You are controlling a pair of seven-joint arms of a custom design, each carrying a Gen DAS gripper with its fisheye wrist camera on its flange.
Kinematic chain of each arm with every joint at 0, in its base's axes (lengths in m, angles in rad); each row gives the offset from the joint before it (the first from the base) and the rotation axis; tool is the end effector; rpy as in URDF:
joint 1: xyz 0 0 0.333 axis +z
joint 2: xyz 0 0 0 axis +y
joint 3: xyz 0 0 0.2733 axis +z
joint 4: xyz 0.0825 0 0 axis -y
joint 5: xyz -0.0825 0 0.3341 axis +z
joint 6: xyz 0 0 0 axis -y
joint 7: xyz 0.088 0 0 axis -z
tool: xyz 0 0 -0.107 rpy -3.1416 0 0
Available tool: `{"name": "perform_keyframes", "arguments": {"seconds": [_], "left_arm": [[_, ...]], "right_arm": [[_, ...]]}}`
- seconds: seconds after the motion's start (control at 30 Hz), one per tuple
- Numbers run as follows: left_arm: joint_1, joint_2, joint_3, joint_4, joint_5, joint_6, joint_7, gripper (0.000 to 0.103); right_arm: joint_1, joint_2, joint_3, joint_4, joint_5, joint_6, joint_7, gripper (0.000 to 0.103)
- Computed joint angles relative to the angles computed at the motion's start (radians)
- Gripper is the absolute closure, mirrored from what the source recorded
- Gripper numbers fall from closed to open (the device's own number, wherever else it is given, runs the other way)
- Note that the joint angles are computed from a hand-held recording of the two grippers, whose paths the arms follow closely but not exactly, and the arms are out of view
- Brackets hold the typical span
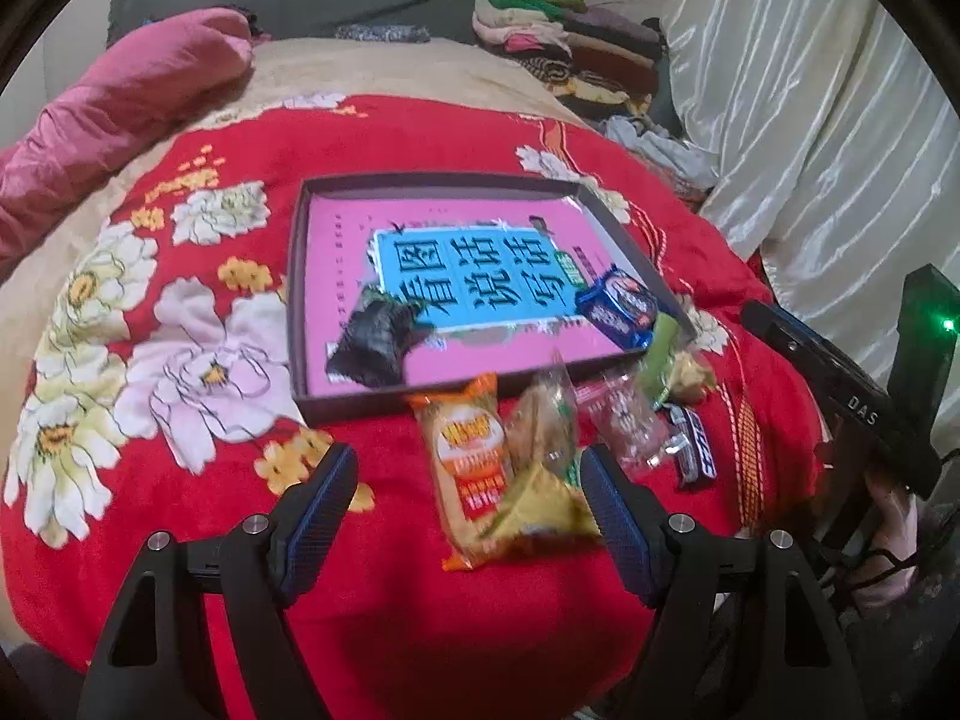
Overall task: Organize snacks
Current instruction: 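Withdraw both open tools from the tray back toward the snack pile, then grasp the gold triangular packet with the left tool while the right tool grasps the green candy packet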
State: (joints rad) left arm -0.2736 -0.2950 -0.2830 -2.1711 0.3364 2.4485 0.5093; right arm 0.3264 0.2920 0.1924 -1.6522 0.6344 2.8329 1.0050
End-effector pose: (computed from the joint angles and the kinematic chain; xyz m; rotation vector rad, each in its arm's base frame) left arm 0.3992 -0.2623 0.5485 -2.1579 1.6013 -0.7724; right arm 0.5719 0.2739 0.5187 -1.8950 1.0854 -0.3223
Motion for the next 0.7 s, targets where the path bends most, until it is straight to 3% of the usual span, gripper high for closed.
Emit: {"name": "perform_keyframes", "arguments": {"seconds": [0.23,0.53,0.7], "left_arm": [[-0.024,-0.001,0.010,-0.012,-0.068,-0.002,0.029,0.025],[-0.069,0.033,0.023,-0.027,-0.208,0.068,0.100,0.025],[-0.062,0.073,0.006,-0.019,-0.203,0.112,0.043,0.026]], "right_arm": [[0.012,-0.011,-0.020,-0.019,-0.043,-0.008,0.056,0.026],[0.022,-0.015,-0.038,-0.031,-0.114,-0.027,0.118,0.026],[0.031,-0.012,-0.052,-0.031,-0.163,-0.042,0.162,0.026]]}}
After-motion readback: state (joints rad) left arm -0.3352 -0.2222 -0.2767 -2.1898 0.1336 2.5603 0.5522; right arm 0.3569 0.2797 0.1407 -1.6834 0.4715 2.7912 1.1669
